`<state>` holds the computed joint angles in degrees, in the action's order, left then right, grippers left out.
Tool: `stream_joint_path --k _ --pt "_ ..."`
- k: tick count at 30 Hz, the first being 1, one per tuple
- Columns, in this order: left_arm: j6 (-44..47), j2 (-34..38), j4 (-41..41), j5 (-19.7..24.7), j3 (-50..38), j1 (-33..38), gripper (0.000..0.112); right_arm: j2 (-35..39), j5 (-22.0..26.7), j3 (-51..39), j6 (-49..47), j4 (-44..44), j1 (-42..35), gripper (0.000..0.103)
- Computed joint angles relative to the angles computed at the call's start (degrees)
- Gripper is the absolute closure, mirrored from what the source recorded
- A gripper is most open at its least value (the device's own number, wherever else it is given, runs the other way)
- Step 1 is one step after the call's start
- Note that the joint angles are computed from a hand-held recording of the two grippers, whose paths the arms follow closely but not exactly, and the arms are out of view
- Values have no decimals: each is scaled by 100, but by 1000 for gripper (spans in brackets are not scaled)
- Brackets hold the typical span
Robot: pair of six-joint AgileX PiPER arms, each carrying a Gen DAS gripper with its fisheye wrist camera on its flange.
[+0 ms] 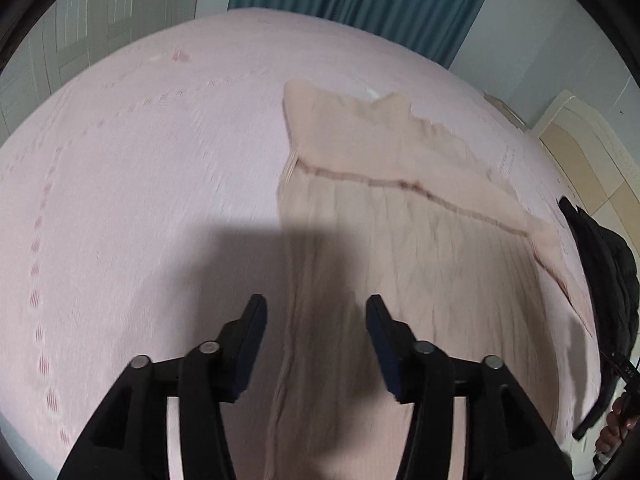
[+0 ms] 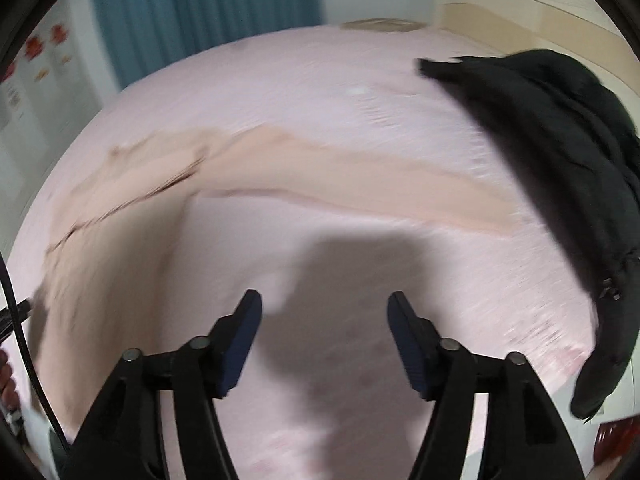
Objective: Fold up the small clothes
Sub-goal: 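Lower the right tool to the other sleeve and grasp its cuff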
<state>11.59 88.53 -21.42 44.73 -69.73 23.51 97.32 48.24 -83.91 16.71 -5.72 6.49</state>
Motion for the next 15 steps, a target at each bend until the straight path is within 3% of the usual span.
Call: stream_joint_path --k 2,7,10,11,15 --pt "-350 121 312 -271 -196 -224 51 267 -166 -123 -136 235 -436 37" --pt "-1130 466 1116 -526 -732 -615 50 939 -505 -421 -401 866 -1118 37" --pt "-1327 563 1319 -646 -874 -674 50 1271 -656 -517 -747 1483 -1489 37" --pt "-1423 613 1389 -662 -944 -690 50 1290 -913 -426 -945 1819 -1601 37" --pt "-1598 761 1162 -746 -1057 -634 50 1624 -979 -783 -846 1774 -1638 37"
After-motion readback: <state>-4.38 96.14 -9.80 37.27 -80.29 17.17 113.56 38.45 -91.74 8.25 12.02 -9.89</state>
